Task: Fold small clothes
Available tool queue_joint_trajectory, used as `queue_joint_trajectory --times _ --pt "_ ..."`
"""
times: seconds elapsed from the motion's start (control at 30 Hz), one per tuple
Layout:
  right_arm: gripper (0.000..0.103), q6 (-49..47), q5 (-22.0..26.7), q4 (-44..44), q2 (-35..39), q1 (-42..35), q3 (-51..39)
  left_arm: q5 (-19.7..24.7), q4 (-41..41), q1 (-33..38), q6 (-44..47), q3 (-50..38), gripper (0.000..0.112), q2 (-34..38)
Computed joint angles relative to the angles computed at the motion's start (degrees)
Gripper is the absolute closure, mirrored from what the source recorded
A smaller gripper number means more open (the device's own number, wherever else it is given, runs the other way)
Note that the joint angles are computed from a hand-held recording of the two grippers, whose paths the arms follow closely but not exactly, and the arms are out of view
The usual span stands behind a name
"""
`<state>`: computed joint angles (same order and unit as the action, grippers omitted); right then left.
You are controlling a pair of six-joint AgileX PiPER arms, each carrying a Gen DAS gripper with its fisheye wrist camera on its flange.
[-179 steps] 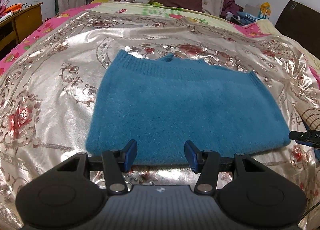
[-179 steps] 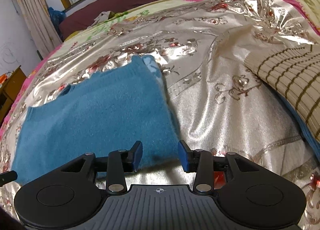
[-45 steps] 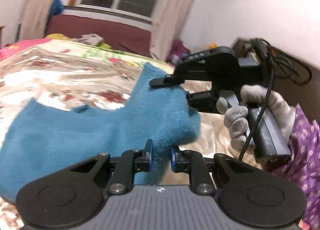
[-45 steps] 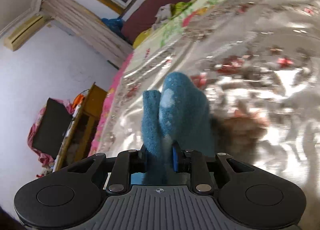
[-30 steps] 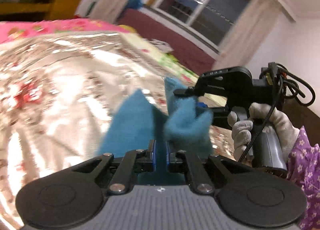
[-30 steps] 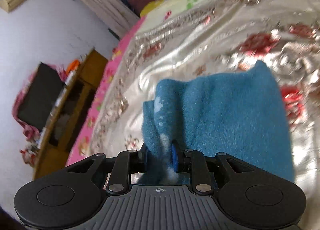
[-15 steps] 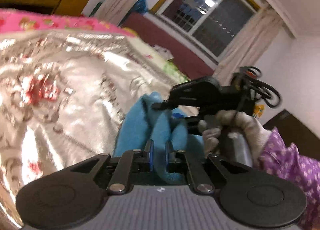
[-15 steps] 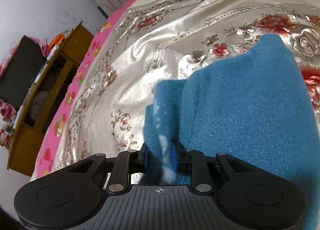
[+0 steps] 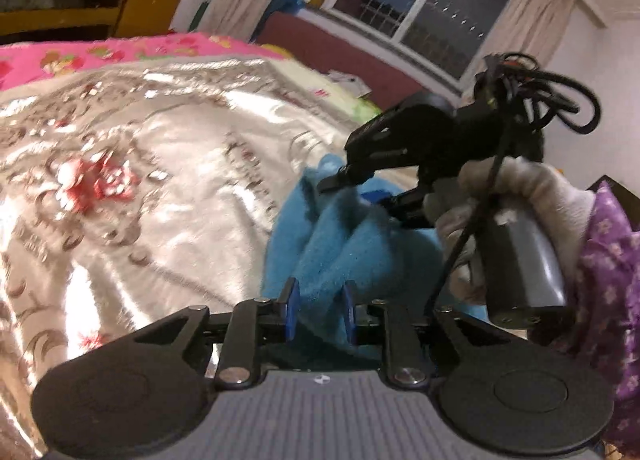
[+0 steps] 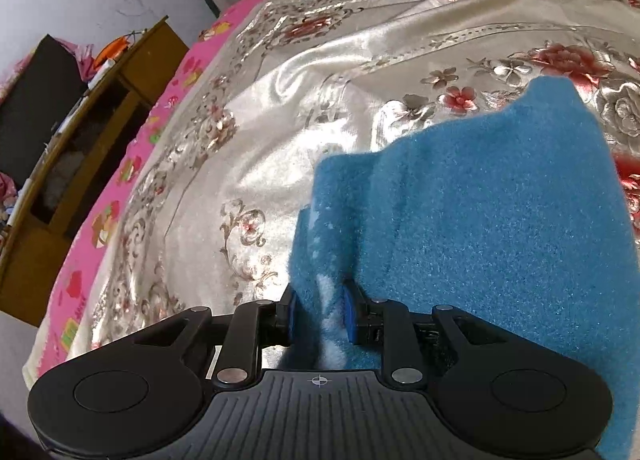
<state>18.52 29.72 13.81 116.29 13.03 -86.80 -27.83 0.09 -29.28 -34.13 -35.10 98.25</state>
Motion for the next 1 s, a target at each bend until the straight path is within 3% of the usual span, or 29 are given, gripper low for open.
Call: queue_joint_trajectory --times 0.1,0.27,0.43,0.53,0.67,0.77,0.83,1.0 --pt "0.072 0.2 -0.2 -0.6 1.2 1.3 -1.1 2.9 1.4 0.8 -1.2 -1.2 0.086 1.4" --pt "0.064 -7.6 -1.0 8.5 1.1 1.1 -0.4 7.1 3.1 1.5 -3.6 -3.1 0.084 3.2" --pt "0.065 -24.3 -2.1 23.5 -3.6 -1.8 5.8 8.6 -2.6 -0.1 2.4 -3.7 0.080 3.4" --pt "0.065 -30.8 -3.9 26.1 -8.1 -2.3 10.7 8.3 -2.7 -0.1 2.4 -3.5 0.079 3.2" --pt "0.066 -31.5 -6.3 19.3 -12.5 -1.0 16.2 7.9 -2.8 -0.1 2.1 -3.1 0.079 2.7" --pt "0.079 -27.3 -8.8 8.4 -13.7 1.1 18.9 7.9 -4.0 -0.5 3.4 -3.0 0.079 2.5" --pt "0.084 -28.1 -9.1 7.2 -13.4 2.1 19.0 8.3 -5.1 -0.8 4.4 -3.3 0.079 2.6" --pt "0.084 -21.9 -8.4 0.0 -8.7 5.4 15.2 8.8 -8.8 -1.1 7.6 -3.4 0.080 2.6"
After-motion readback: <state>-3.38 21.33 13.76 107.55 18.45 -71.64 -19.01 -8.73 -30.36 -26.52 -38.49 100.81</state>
